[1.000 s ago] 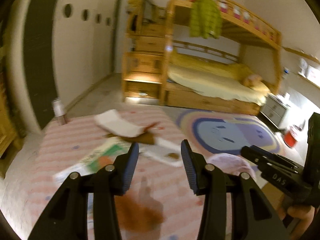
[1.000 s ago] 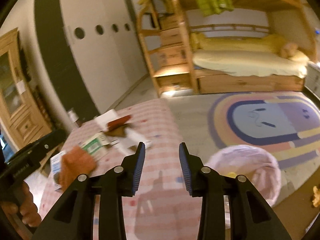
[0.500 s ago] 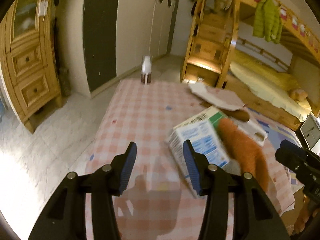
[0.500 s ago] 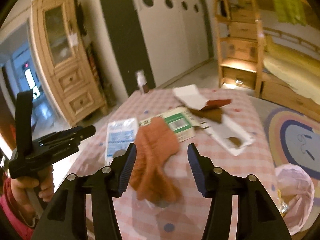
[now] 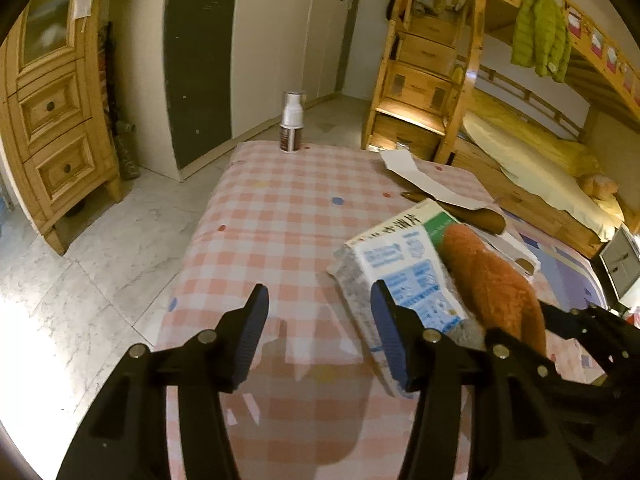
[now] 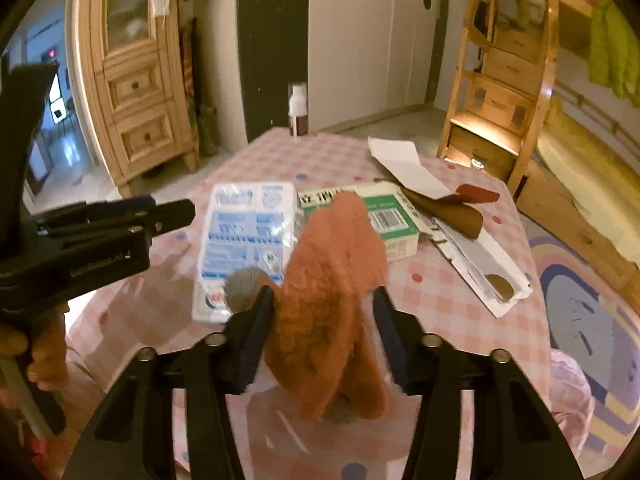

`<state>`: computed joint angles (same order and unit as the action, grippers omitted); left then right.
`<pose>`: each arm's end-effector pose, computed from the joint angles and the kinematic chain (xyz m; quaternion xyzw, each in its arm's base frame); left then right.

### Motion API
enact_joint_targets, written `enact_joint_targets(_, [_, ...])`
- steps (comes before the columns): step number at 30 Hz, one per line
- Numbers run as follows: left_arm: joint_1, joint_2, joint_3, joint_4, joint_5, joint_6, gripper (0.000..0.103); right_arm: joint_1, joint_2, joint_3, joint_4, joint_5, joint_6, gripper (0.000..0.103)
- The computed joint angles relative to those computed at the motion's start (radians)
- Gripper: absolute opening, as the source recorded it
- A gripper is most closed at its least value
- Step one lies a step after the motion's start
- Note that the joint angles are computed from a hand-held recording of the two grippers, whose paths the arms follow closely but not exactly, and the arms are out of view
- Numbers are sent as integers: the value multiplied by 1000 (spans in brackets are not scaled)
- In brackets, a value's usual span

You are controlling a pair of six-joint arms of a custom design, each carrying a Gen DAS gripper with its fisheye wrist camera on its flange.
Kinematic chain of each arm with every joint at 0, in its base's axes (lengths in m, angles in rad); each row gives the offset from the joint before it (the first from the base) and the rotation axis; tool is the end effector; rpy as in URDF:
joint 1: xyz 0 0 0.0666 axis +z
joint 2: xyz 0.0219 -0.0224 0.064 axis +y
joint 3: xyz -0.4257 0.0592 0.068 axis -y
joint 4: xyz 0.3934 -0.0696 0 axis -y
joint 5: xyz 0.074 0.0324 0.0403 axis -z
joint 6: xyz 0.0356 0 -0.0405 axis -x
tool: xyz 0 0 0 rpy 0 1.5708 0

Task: Collect trash
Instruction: 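Grasp the orange knitted cloth with the right tool while the left tool grasps the white milk packet, then carry the cloth and milk packet over the trash bin and open both tools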

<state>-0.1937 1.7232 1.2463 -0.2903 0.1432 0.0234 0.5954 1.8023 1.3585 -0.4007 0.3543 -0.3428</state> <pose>0.5698 -0.1174 0.2845 0.1059 0.9123 -0.1077 0.3806 0.5140 0.3328 0.2800 -0.0538 0.9207 0.0111 0.3864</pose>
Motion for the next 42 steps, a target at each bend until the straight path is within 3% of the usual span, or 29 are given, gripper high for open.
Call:
enact_joint_targets(1, [-5, -2, -2, -1, 8, -5, 55, -3, -8, -11, -1, 13, -8, 23])
enact_joint_targets(3, [-15, -5, -5, -5, 26, -21, 64, -5, -26, -32, 5, 60, -28, 21])
enact_joint_targets(7, [-37, -7, -8, -28, 66, -44, 67, -35, -60, -71, -23, 107, -116, 21])
enact_joint_targets(9, [-50, -3, -6, -42, 65, -46, 75, -50, -82, -97, -18, 109, -154, 21])
enact_joint_targets(14, [-99, 5, -5, -49, -14, -29, 95, -71, -122, -147, 11, 93, -189, 21])
enact_joint_targets(20, [-166, 35, 18, -69, -193, -23, 96, -77, -130, -160, 17, 86, -175, 21])
enact_joint_targets(27, [-181, 73, 52, -107, -304, 12, 96, -77, -131, -162, 19, 86, -177, 21])
enact_joint_targets(30, [-170, 63, 38, -97, -289, 18, 94, -77, -132, -164, 21, 86, -174, 21])
enact_joint_targets(32, [-162, 48, 16, -73, -274, 6, 79, -77, -132, -164, 20, 88, -173, 21])
enact_joint_targets(35, [-148, 36, 5, -68, -240, 1, 76, -77, -138, -170, 28, 94, -168, 21])
enact_joint_targets(38, [-124, 2, -24, -16, -140, -9, 74, -71, -167, -200, 84, 125, -155, 20])
enact_joint_targets(42, [-103, -66, -92, 112, 13, -29, 74, -63, -225, -264, 198, 180, -147, 20])
